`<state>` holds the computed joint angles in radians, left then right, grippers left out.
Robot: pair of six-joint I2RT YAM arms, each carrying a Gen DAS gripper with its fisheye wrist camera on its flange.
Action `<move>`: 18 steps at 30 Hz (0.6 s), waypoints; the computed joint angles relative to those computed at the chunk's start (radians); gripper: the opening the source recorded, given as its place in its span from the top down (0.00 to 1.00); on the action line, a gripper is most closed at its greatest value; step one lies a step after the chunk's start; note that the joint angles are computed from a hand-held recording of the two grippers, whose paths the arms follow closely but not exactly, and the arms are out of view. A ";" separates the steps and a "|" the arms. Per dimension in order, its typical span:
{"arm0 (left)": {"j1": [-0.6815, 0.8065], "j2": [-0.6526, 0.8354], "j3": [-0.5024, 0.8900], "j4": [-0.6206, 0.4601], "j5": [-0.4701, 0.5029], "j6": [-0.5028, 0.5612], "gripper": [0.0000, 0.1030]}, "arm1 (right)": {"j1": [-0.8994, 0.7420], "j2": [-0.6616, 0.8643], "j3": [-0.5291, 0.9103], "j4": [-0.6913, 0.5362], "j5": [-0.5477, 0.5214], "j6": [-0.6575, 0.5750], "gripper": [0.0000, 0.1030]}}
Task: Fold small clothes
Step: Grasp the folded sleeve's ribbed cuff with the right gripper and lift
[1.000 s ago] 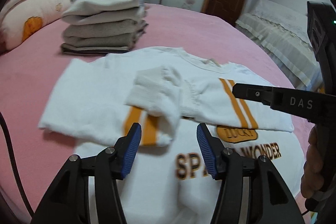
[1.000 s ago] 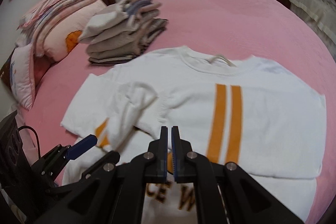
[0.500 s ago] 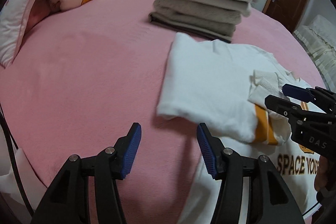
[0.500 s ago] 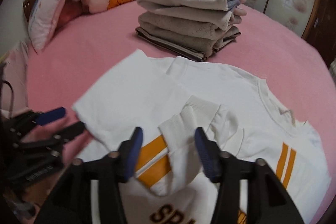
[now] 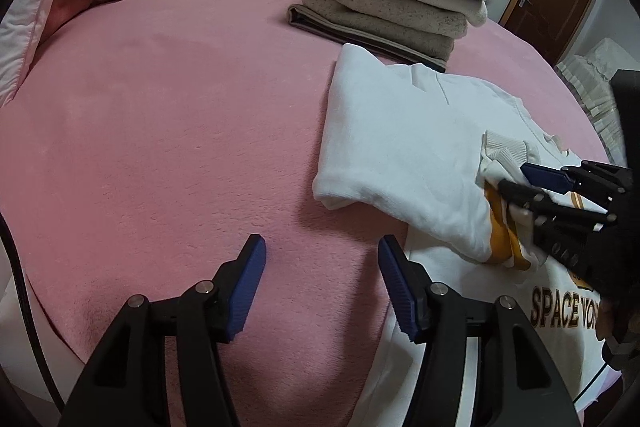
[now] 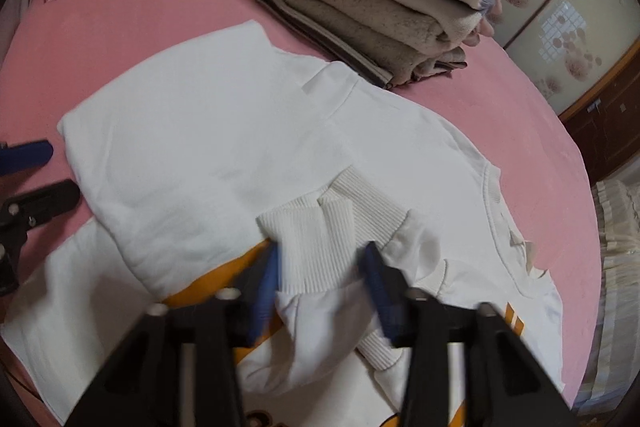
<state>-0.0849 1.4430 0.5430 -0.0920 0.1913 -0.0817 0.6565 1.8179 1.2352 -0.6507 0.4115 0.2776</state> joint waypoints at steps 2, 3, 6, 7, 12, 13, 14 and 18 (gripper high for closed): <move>0.005 -0.007 0.001 -0.010 0.011 -0.001 0.44 | -0.024 -0.050 -0.016 0.013 -0.031 0.035 0.91; 0.003 -0.004 0.004 -0.010 0.013 -0.004 0.44 | -0.036 -0.082 -0.029 0.022 -0.047 0.054 0.94; -0.001 -0.006 0.012 -0.024 0.023 -0.009 0.44 | -0.088 -0.230 -0.102 0.081 -0.092 0.123 0.94; -0.004 -0.008 0.014 -0.027 0.027 -0.012 0.44 | -0.105 -0.265 -0.116 0.092 -0.102 0.139 0.94; -0.036 -0.007 0.026 -0.028 0.050 -0.038 0.44 | -0.233 -0.465 -0.192 0.150 -0.172 0.198 0.94; -0.044 0.001 0.032 -0.023 0.058 -0.049 0.44 | -0.250 -0.482 -0.195 0.155 -0.179 0.198 0.94; -0.051 0.009 0.038 -0.022 0.065 -0.059 0.44 | -0.271 -0.504 -0.199 0.158 -0.188 0.201 0.94; -0.074 0.057 0.069 0.000 0.098 -0.118 0.44 | -0.335 -0.561 -0.212 0.179 -0.223 0.199 0.94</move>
<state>-0.1591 1.4998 0.6116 -0.0916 0.2895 -0.1997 0.3216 1.2568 1.0228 -0.4713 0.1888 0.4764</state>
